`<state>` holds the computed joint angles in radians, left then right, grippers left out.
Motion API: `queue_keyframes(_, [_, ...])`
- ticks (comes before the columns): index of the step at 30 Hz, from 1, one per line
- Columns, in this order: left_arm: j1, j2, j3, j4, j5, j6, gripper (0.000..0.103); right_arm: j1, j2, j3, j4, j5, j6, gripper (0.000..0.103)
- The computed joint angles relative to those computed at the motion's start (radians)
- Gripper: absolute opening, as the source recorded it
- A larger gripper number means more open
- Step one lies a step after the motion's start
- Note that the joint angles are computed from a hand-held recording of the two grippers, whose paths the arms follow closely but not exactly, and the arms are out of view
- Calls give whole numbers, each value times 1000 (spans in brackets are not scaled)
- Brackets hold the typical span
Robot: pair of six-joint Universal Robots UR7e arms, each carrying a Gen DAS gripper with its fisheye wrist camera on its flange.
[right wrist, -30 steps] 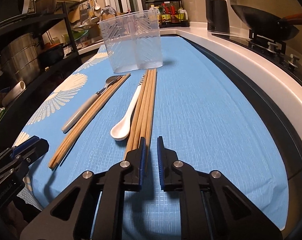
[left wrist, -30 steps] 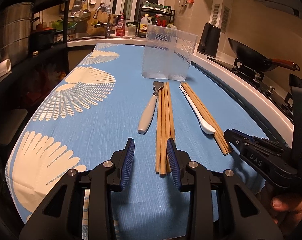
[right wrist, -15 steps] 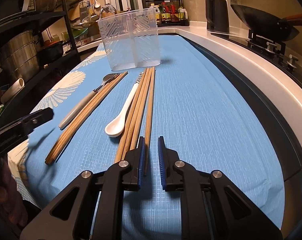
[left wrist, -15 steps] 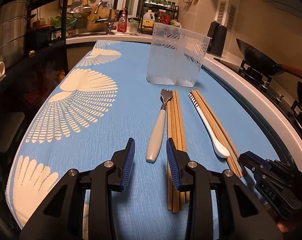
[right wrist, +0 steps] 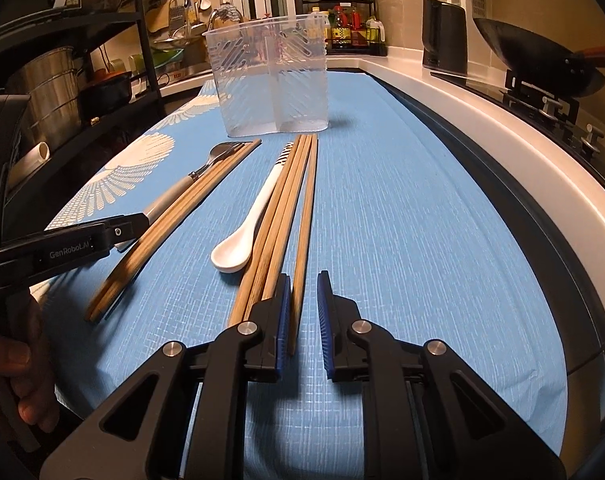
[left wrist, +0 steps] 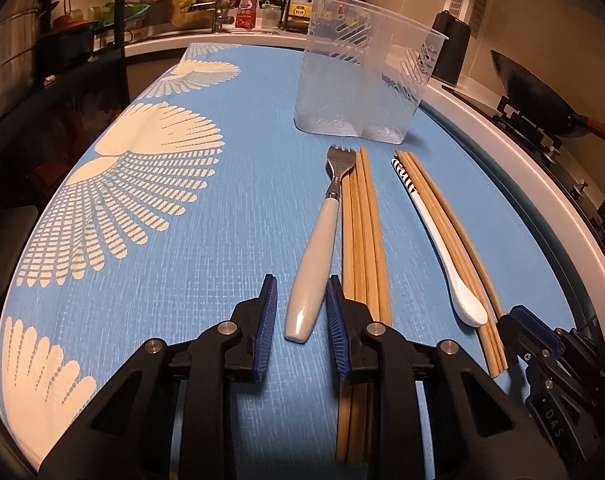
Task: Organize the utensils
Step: 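Move the left gripper to the white-handled fork while the right gripper reaches a wooden chopstick, then close the left gripper on the fork handle while the right gripper holds one chopstick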
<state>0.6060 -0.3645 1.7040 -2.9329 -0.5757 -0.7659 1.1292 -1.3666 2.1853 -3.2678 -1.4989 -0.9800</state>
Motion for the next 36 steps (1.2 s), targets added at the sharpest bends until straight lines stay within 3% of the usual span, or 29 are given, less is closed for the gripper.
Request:
queue_keyframes(3, [0,-6,6,-5,-4,7,20,-5,-9,-8,20,-4,30,5])
queue_keyframes(9, [-41,-34,71,81,52,-104,18,-35,-38,3,15,5,61,6])
queue_keyframes(23, [-46,1,46,86,116,-87,21,-50,-33,7,-2,37,42,8])
queue_keyframes(26, [-46,5,38,90,119,-80,25,-52,-34,4,8,48,44,10])
queue_keyframes(36, [-39,10,22,89,118,-73,27,-40,-19,4,-21,37,44,15])
